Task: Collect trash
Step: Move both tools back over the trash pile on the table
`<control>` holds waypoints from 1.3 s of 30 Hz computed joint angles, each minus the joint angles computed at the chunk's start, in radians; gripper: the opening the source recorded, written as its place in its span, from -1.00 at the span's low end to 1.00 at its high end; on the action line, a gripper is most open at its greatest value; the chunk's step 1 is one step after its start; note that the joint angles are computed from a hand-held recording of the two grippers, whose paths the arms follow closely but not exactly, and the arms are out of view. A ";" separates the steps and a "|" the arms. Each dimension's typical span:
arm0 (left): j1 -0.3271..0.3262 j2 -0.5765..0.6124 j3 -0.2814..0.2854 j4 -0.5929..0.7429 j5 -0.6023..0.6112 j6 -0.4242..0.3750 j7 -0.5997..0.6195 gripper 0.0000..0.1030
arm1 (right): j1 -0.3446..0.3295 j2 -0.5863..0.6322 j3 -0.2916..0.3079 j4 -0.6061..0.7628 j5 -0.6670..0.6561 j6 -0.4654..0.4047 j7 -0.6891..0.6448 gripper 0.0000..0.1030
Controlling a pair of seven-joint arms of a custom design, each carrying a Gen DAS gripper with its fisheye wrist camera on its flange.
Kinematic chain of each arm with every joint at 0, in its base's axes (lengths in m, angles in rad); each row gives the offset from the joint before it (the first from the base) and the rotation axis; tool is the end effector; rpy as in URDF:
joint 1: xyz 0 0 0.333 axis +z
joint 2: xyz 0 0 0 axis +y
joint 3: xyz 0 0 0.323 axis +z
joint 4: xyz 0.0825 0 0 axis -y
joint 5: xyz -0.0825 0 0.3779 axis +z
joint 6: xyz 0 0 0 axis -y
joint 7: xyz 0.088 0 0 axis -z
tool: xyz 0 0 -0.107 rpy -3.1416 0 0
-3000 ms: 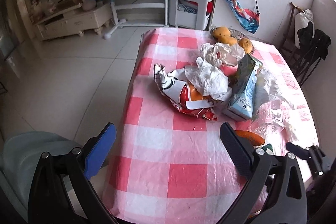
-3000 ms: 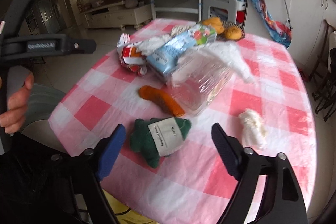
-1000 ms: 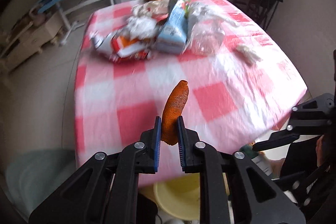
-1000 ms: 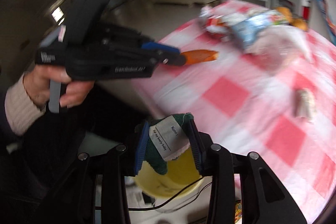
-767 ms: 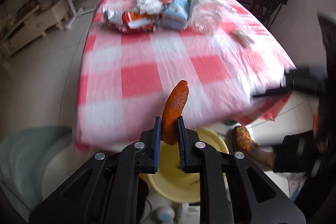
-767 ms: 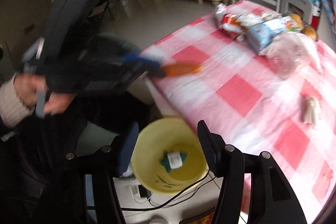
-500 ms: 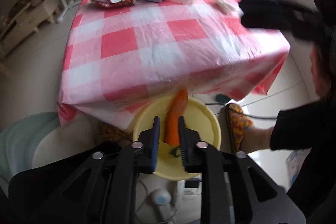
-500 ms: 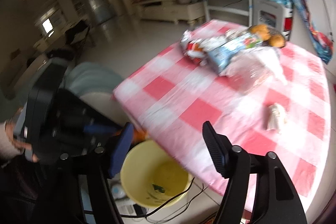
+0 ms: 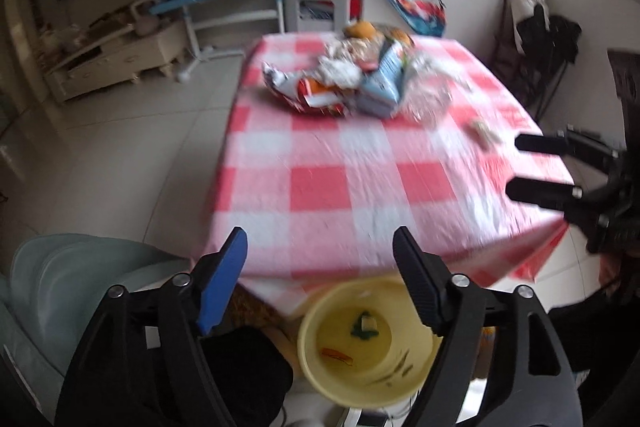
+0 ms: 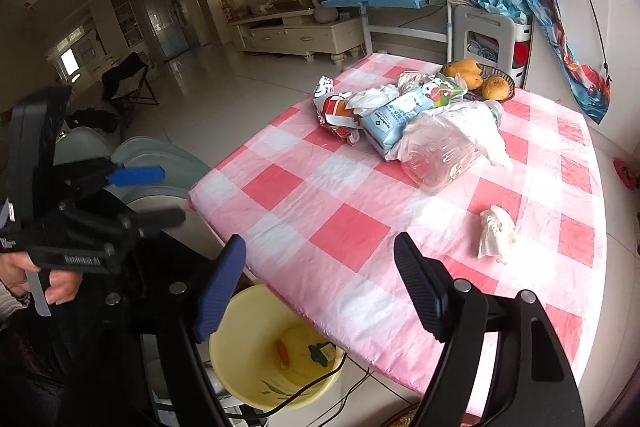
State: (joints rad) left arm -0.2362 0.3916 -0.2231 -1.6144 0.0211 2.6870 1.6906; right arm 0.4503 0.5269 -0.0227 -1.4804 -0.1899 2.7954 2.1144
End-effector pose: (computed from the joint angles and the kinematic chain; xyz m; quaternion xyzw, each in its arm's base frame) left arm 0.6482 -0.2932 0.4935 -0.4603 0.8202 -0.2932 0.1713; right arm 0.6759 0.3220 0.4719 -0.6658 0.6372 -0.1783 0.3447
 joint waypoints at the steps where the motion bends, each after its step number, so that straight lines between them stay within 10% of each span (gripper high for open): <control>1: -0.001 -0.001 0.004 -0.003 0.002 0.015 -0.005 0.47 | 0.005 0.001 -0.007 0.002 -0.008 -0.002 0.004 0.44; 39: -0.052 -0.021 0.067 -0.076 0.192 0.199 -0.153 0.69 | 0.028 -0.016 -0.057 -0.014 -0.141 -0.027 0.157 0.58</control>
State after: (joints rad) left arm -0.2887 0.3703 -0.1561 -1.6905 0.2128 2.8858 1.5371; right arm 0.4786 0.5112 -0.0796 -1.4941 -0.3314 2.7684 2.2712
